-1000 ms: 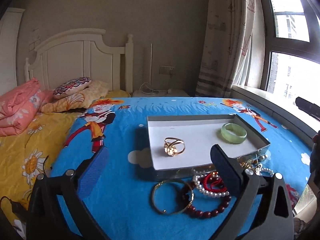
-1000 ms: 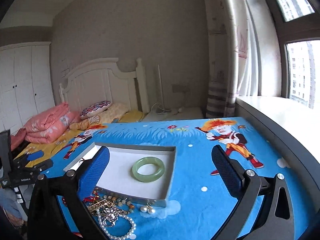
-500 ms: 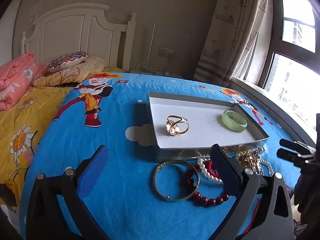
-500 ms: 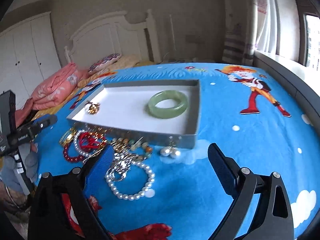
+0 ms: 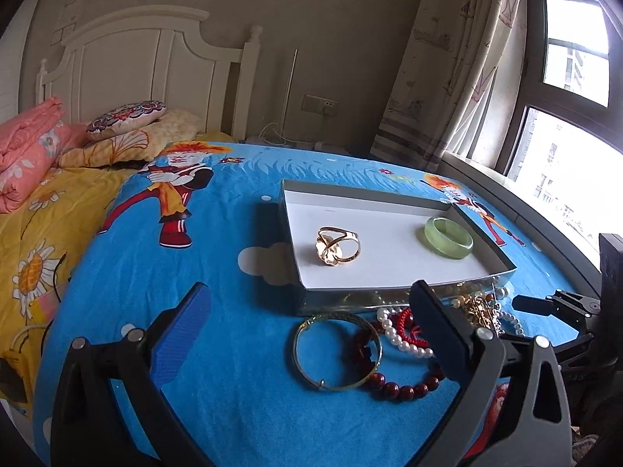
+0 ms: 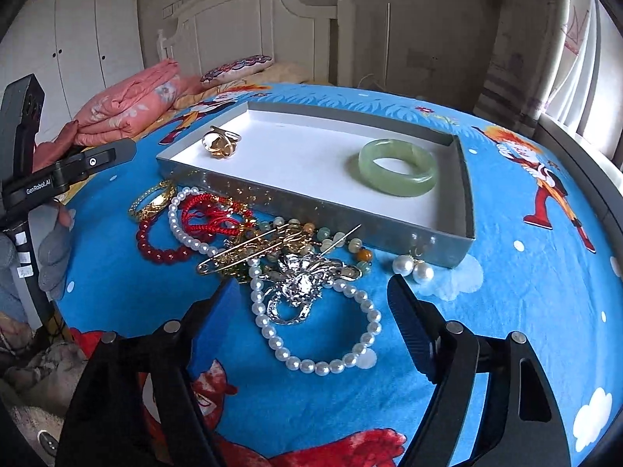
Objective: Organize jewelry
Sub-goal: 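Withdraw both tools from the tray back over the remaining jewelry, then grasp the silver brooch with the right gripper while the left grasps the gold safety-pin brooch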
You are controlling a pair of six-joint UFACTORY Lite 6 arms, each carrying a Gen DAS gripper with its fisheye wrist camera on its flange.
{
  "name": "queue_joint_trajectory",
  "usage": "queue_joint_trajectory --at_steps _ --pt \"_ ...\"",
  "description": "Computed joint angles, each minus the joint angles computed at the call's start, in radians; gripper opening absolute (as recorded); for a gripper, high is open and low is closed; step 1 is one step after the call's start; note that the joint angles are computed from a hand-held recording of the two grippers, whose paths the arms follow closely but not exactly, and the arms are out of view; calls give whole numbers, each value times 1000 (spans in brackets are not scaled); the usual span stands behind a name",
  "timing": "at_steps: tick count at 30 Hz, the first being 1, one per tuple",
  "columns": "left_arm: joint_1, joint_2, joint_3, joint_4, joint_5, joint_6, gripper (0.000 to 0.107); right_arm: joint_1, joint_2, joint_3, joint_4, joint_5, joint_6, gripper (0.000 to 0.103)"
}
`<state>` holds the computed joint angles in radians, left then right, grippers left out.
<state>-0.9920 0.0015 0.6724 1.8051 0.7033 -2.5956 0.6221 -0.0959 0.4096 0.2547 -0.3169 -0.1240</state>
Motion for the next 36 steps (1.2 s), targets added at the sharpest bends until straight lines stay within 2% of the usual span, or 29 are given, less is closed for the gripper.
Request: queue_joint_trajectory --at_steps 4,8,12,13,14,16,20,23,26,32,36 --pt "-2 -6 -7 12 -1 -7 101 -29 57 67 -15 50 34 68" --pt "-2 -13 -15 27 -1 -21 101 5 111 128 195 76 -167 67" --pt "-3 -20 -25 44 1 -36 101 13 147 160 252 91 -211 66" --pt "-4 -22 -29 48 2 -41 101 9 147 159 245 92 -201 61" --pt "-5 -23 -30 49 3 -44 101 2 142 152 200 87 -158 57" --pt "-5 -26 -33 54 1 -48 101 -14 128 133 69 77 -34 57" --pt "-7 -30 -38 65 5 -53 101 -23 81 78 -37 36 60 56" --pt "-12 -30 -38 66 8 -47 101 -56 10 21 -204 -2 210 56" --pt "-15 -18 -17 41 -5 -4 100 -83 -30 -2 -232 -3 228 56" --pt "-101 83 130 -138 -19 266 100 -192 -70 -43 -396 -31 381 56" --pt "-191 222 314 -239 -4 470 100 -268 -99 -71 -491 -49 454 56"
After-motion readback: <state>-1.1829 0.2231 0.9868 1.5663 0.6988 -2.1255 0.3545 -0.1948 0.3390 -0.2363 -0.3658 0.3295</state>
